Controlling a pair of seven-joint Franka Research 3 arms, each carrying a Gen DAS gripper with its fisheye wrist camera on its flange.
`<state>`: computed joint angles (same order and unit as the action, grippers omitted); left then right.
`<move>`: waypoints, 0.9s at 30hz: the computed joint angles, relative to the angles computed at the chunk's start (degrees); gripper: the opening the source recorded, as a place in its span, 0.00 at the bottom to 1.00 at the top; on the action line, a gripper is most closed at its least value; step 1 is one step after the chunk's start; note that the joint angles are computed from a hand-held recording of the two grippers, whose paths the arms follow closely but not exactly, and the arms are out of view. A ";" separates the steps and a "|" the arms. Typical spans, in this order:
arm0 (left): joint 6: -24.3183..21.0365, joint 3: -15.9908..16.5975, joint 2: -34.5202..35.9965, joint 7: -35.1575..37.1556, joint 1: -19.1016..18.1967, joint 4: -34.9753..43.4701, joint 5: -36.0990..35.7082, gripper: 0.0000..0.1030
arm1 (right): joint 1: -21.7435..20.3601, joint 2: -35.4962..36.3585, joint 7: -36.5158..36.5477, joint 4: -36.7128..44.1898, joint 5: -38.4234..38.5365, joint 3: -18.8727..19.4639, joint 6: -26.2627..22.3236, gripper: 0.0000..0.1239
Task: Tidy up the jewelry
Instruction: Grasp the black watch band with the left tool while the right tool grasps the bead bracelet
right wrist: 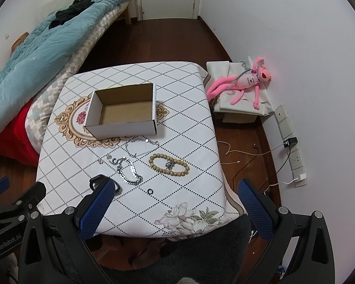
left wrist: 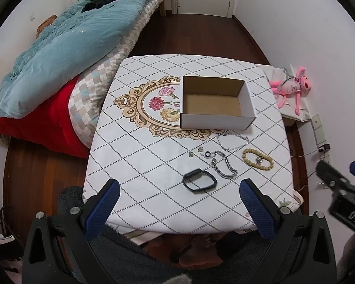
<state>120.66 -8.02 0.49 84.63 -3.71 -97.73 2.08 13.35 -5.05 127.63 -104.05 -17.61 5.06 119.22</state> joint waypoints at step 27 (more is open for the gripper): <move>0.94 -1.13 18.45 0.93 0.95 2.08 3.50 0.82 | -2.11 12.72 2.48 -7.76 6.37 -6.22 11.83 0.68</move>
